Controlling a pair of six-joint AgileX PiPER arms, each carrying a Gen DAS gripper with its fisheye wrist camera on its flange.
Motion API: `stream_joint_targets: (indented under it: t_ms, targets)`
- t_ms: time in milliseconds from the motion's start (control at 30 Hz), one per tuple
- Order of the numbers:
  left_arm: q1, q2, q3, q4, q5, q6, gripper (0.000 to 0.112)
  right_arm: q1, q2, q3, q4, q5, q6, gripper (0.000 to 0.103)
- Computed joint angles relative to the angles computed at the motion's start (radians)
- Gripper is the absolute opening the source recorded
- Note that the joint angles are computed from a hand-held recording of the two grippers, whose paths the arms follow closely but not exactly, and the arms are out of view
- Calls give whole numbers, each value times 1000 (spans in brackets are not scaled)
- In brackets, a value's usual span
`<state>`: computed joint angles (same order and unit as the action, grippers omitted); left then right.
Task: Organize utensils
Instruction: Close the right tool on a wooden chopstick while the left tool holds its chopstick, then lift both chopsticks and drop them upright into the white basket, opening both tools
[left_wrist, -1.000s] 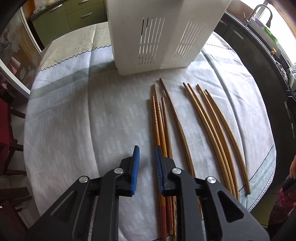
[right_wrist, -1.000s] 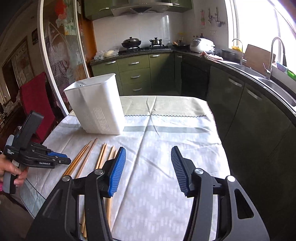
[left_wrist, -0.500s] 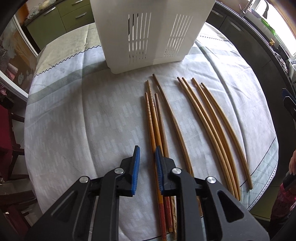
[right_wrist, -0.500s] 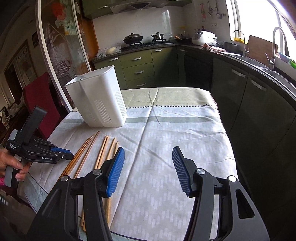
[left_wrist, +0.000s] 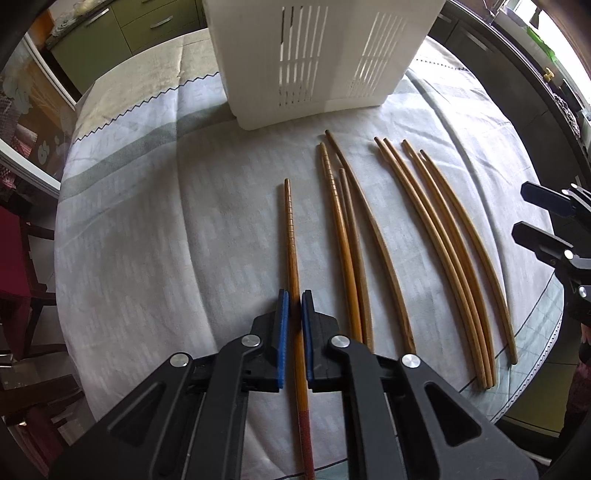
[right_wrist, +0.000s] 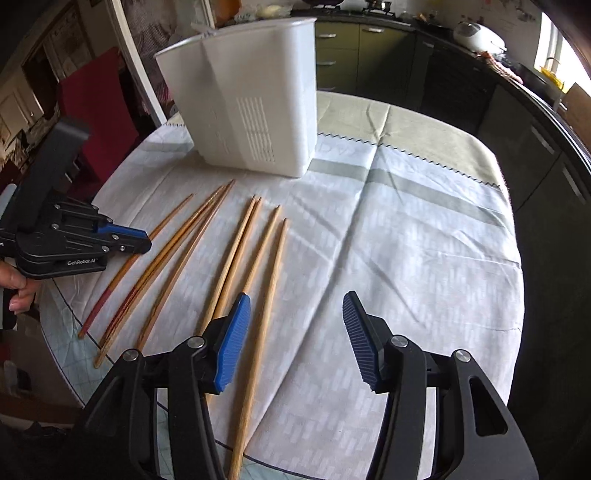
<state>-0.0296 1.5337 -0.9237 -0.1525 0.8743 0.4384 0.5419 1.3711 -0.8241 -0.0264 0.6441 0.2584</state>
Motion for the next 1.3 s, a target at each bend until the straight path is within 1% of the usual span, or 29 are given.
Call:
stream_joint_targets:
  t_ms: [67,100,167,200,233,367,467,567,600,633,667,700,767,800,900,933,967,1067,1167,1300]
  targets:
    - [19,7,-8,3,-3,5,7,-7,81,-51,60,27,-62,51]
    - [30,9,-10,3,-4,11,7,-2,113,-66,71,32,-70,48]
    - [38,9,-10,6,-7,22,7,16,163,-98,46,52,-50,42]
    - [43,8,-10,11,-4,28,7,27,183,-111,27,61,-32,37]
    - [44,7,-10,12,-5,35,8,35,199,-122,14,72,-20,34]
    - [41,11,-18,19,3,43,8,56,254,-160,-11,107,11,32]
    - [41,15,-29,20,21,56,14,71,283,-190,-28,135,29,31]
    - [24,18,-34,29,27,44,20,109,303,-212,-61,155,70,22]
    - [15,16,-33,36,23,33,20,129,314,-226,-73,160,90,16]
    - [10,15,-32,42,18,28,20,130,318,-231,-60,163,87,13]
    - [6,15,-32,45,16,24,20,128,323,-238,-46,167,80,12]
    - [-4,20,-37,46,15,12,18,124,328,-244,-31,170,71,11]
    - [6,18,-36,41,5,12,7,114,336,-250,-10,162,63,8]
    - [18,20,-39,22,10,28,7,109,335,-244,2,152,55,7]
    - [56,27,-48,-16,11,65,7,120,311,-218,-34,120,95,7]
    - [64,26,-49,-22,10,72,7,104,262,-183,-22,111,74,7]
    - [84,27,-56,-38,19,94,7,103,240,-174,-16,104,72,7]
    - [138,-6,-71,-91,49,163,7,111,133,-136,-37,87,100,7]
    - [193,-63,-94,-149,93,226,7,131,10,-112,-76,91,152,7]
    - [248,-144,-126,-217,164,282,7,159,-124,-114,-135,131,217,7]
